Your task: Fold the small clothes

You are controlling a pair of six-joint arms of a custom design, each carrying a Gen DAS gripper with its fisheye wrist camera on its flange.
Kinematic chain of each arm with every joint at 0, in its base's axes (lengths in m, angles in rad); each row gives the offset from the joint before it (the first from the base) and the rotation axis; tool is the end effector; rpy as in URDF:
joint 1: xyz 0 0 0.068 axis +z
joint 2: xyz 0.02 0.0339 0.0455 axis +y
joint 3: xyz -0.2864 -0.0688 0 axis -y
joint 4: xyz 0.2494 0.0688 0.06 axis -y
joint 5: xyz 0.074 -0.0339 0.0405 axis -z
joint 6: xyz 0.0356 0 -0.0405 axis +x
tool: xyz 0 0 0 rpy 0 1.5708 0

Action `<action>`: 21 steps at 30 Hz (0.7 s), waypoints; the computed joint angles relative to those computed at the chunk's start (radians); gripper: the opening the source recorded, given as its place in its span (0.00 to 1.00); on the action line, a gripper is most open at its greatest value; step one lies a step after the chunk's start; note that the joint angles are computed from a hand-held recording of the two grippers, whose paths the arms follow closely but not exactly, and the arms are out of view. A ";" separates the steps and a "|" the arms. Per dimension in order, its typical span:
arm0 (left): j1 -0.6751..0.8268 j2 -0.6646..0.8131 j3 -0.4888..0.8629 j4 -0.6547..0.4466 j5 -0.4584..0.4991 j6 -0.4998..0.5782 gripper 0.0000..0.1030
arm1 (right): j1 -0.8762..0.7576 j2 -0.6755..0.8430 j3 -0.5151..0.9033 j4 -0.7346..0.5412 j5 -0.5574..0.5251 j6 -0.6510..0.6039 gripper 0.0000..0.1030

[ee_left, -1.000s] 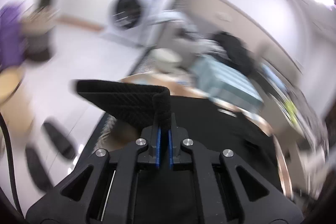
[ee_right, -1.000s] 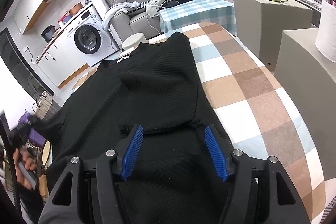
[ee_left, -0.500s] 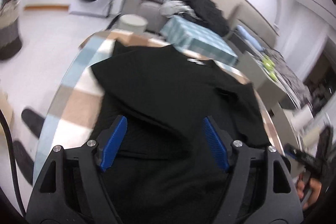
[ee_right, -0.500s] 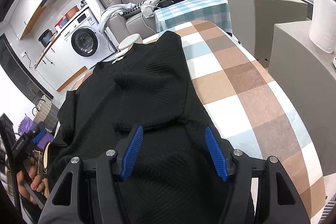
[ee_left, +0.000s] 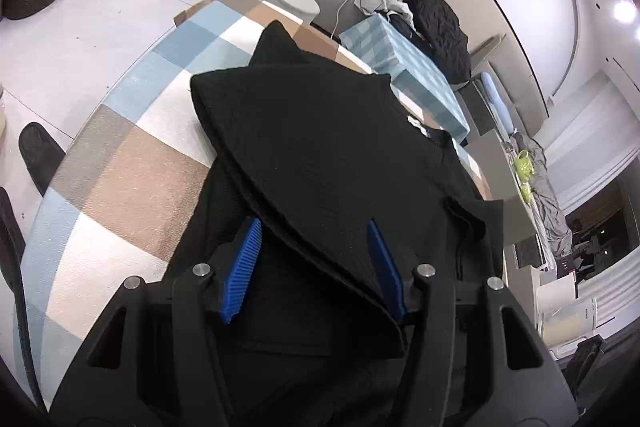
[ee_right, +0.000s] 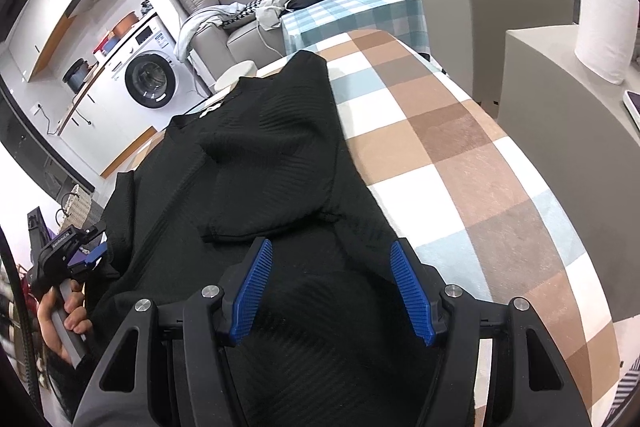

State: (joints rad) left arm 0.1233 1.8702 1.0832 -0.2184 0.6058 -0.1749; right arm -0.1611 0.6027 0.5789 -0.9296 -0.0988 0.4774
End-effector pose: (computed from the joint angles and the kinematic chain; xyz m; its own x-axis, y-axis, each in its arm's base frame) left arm 0.3780 0.0264 0.1657 -0.8603 -0.2507 -0.4439 0.0528 0.8222 -0.5667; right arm 0.0975 -0.0123 0.2407 -0.6674 0.5717 -0.4772 0.4615 0.8205 0.3374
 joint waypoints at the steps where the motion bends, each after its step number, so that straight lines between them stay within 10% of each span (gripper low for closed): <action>1: -0.002 0.015 0.008 0.011 -0.011 -0.015 0.50 | -0.010 -0.004 -0.003 -0.002 -0.003 -0.005 0.62; 5: -0.049 0.042 0.043 0.015 -0.099 -0.019 0.03 | -0.023 -0.007 -0.010 -0.004 -0.012 -0.016 0.63; 11: -0.158 -0.081 -0.017 0.115 -0.135 0.042 0.02 | -0.059 -0.021 0.005 -0.035 -0.022 -0.038 0.63; 13: -0.234 -0.104 0.010 0.070 -0.141 0.118 0.08 | -0.076 -0.039 0.014 -0.051 -0.021 -0.044 0.63; 16: -0.296 -0.089 0.075 -0.054 -0.113 0.189 0.55 | -0.102 -0.062 0.028 -0.078 -0.032 -0.040 0.63; 21: -0.259 -0.158 0.003 -0.031 -0.068 0.191 0.60 | -0.103 -0.089 0.046 -0.109 -0.035 -0.042 0.63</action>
